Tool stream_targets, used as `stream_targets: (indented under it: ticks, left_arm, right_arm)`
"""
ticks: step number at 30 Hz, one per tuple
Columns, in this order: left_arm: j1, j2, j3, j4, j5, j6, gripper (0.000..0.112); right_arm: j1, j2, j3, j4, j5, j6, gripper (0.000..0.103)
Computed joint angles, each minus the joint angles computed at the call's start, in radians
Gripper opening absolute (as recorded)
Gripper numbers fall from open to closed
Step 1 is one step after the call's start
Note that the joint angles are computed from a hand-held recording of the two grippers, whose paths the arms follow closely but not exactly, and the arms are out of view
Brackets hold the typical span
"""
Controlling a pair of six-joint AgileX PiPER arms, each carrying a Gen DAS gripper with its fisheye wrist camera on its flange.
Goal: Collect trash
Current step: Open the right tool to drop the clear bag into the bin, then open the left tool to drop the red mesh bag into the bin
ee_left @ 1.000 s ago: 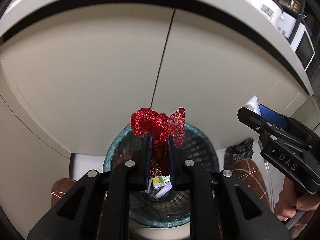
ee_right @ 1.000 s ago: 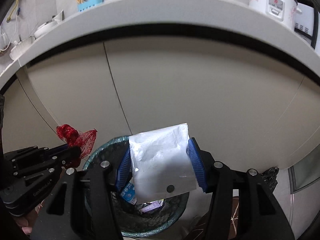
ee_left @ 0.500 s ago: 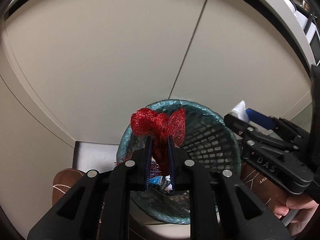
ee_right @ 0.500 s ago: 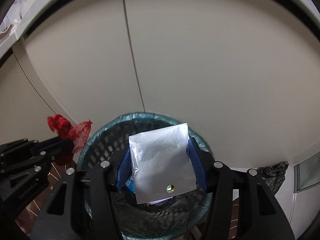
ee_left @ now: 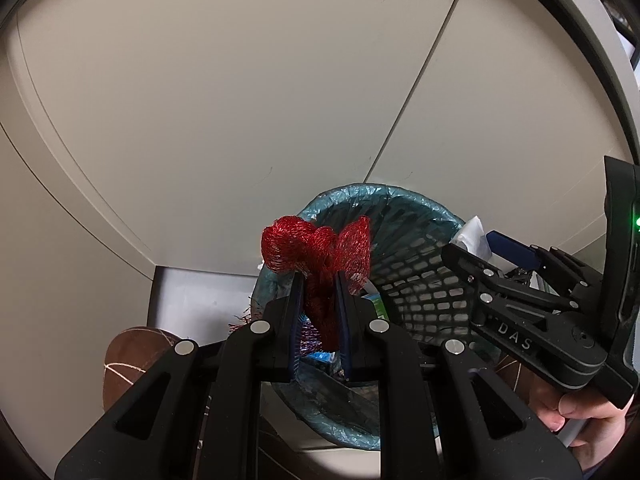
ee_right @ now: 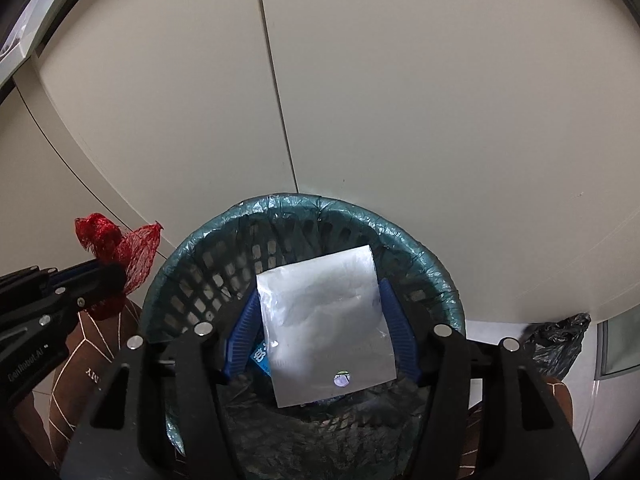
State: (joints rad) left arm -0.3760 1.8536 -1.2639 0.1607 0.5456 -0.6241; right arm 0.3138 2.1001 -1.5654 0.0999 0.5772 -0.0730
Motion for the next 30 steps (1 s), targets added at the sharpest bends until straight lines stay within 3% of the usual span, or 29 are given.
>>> stream_targets:
  ticks: [9, 30]
  left_arm:
    - [-0.003, 0.016, -0.016, -0.004, 0.011, 0.006, 0.014]
    - [-0.106, 0.259, -0.256, -0.094, 0.066, 0.093, 0.018]
  right_arm:
    - [-0.014, -0.05, 0.094, 0.007, -0.08, -0.008, 0.085]
    - [-0.188, -0.181, 0.235, 0.03, -0.096, -0.052, 0.092]
